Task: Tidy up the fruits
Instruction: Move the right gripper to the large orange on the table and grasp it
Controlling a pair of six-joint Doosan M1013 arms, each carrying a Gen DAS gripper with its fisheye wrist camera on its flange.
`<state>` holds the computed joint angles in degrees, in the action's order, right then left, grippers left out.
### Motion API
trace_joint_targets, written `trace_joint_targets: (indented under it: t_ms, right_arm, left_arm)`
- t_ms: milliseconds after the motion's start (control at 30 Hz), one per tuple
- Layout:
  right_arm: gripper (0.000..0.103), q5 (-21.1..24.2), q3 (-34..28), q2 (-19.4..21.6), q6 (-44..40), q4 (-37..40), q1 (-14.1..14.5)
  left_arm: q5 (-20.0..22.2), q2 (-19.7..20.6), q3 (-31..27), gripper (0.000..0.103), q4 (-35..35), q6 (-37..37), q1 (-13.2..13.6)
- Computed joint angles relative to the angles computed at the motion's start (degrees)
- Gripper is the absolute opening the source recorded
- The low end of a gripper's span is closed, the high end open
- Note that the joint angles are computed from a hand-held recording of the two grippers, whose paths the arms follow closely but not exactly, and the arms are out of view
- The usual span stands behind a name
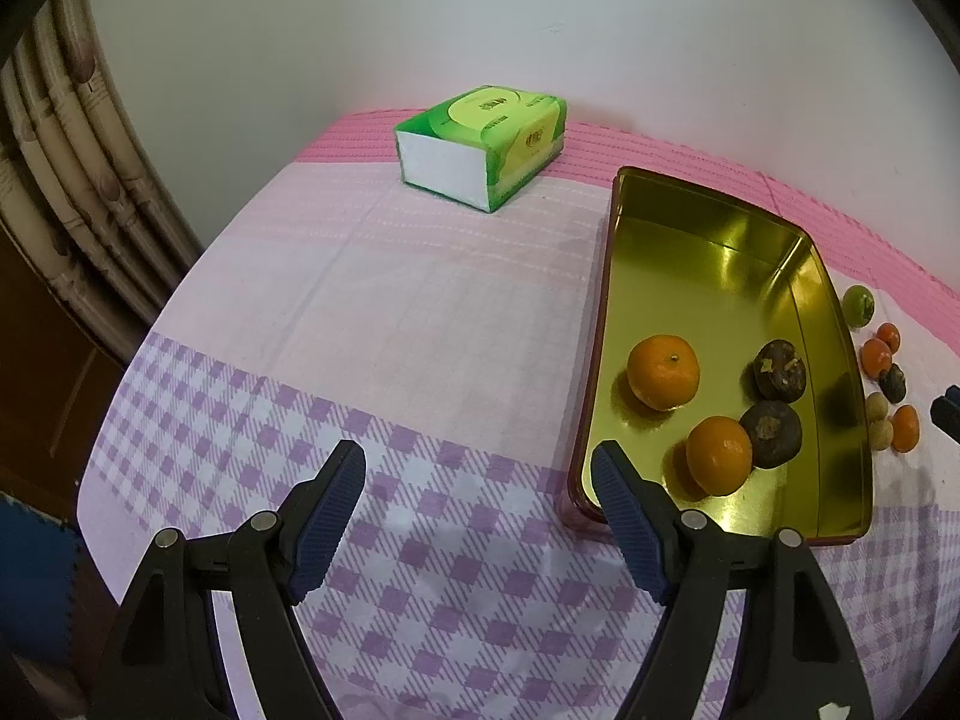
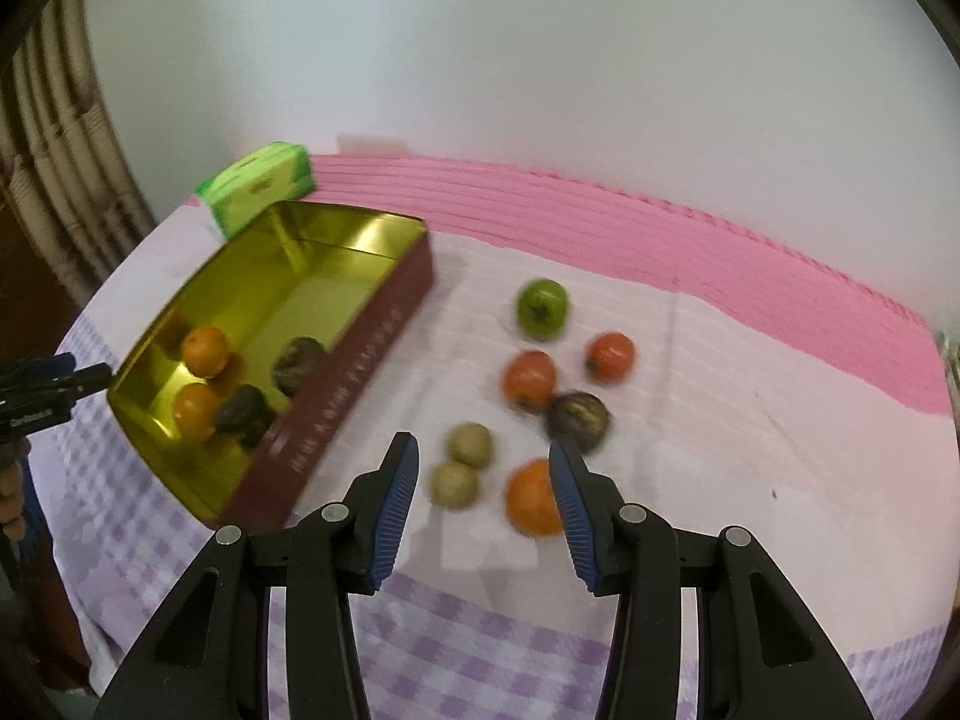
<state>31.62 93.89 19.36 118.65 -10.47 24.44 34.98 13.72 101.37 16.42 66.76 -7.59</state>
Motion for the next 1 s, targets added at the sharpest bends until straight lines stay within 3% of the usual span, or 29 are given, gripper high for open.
trace_joint_targets:
  t_ms: [600,1000]
  right_arm:
    - [0.047,0.4,0.9,2.3,2.2,-0.5,-0.8]
    - [0.043,-2.8,1.8,3.5,2.0,-1.3,-0.8]
  left_arm:
    - [0.3,0.1,-0.1,0.075,0.3,0.3,-0.2]
    - [-0.8,0.0,0.2,0.075,1.4,-0.5,-1.1]
